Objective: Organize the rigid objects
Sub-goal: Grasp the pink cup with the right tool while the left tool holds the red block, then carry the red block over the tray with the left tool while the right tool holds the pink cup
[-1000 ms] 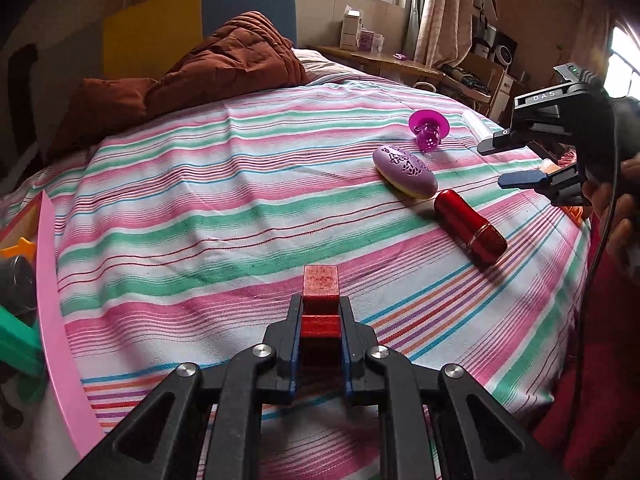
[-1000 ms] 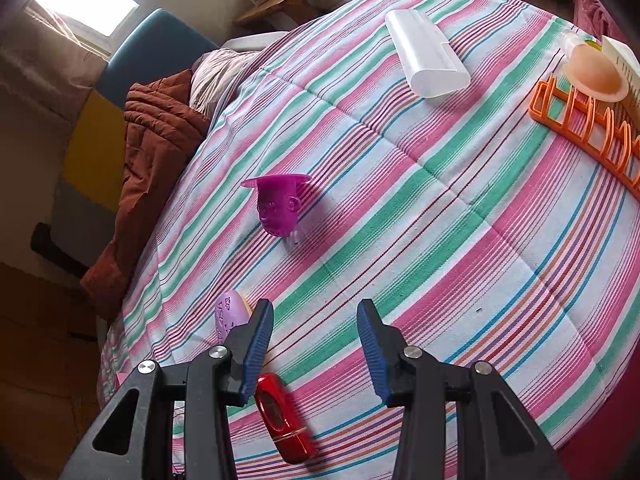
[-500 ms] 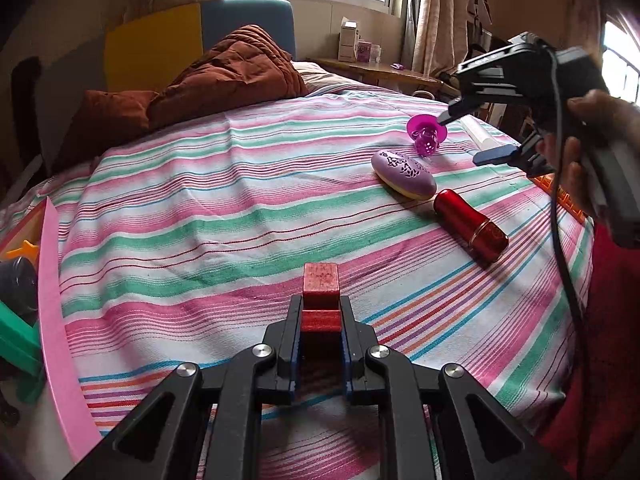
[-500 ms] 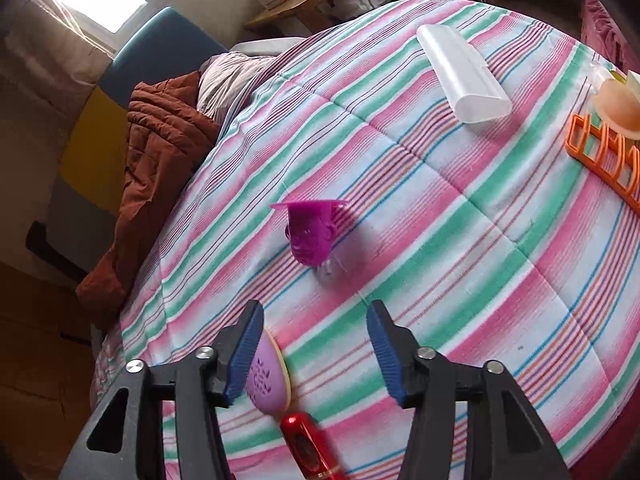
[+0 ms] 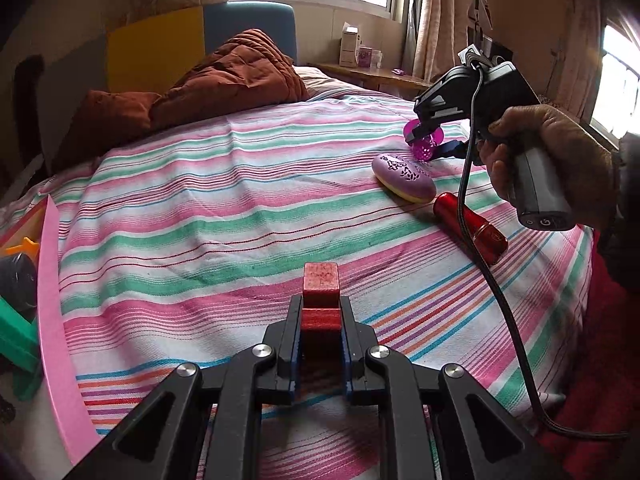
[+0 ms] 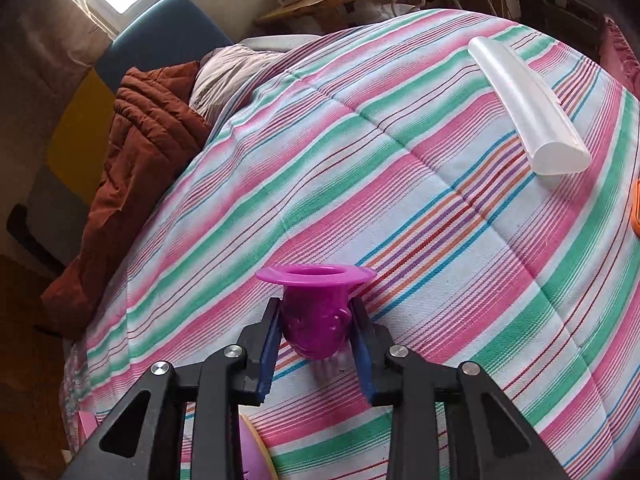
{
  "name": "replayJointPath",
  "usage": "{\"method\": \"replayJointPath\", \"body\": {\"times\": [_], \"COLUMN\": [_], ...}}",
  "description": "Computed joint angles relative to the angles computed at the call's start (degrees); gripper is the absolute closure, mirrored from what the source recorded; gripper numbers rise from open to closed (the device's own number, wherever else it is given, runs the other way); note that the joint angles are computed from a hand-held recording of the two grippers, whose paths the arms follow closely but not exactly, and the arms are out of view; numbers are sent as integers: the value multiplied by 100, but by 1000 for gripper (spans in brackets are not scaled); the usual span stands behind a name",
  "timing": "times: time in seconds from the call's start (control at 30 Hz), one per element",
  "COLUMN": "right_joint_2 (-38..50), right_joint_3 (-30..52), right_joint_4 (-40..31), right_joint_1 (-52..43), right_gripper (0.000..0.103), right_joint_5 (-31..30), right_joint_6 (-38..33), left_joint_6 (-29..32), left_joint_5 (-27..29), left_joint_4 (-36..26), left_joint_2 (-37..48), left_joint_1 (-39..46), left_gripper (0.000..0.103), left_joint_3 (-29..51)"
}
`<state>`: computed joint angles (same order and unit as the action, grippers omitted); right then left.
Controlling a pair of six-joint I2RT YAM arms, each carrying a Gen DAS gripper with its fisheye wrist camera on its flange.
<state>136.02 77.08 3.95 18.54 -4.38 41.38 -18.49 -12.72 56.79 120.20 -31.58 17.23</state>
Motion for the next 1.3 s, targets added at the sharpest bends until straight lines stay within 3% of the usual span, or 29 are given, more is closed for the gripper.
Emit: {"method": "replayJointPath", "body": {"times": [0.13, 0.43, 0.67, 1.0, 1.3], "right_joint_2": [85, 82, 114, 264, 245], "right_joint_3": [231, -24, 277, 726, 642], "right_joint_4": [-308, 151, -331, -951, -883], "right_joint_1": [114, -186, -37, 327, 428], "right_gripper": [71, 71, 71, 72, 72], "right_joint_5": [232, -445, -104, 764, 1006], "right_joint_6": [-396, -205, -497, -1289, -1433], "left_joint_6": [14, 4, -25, -513, -843], "left_joint_5": [9, 29, -16, -84, -500], "left_joint_4": [46, 130, -96, -1549, -2976], "left_joint_2": [22, 61, -81, -1141, -3047], "left_joint_1": [18, 42, 9, -98, -417], "left_gripper": [88, 88, 88, 88, 88], "left_joint_3": [0, -28, -12, 38, -255]}}
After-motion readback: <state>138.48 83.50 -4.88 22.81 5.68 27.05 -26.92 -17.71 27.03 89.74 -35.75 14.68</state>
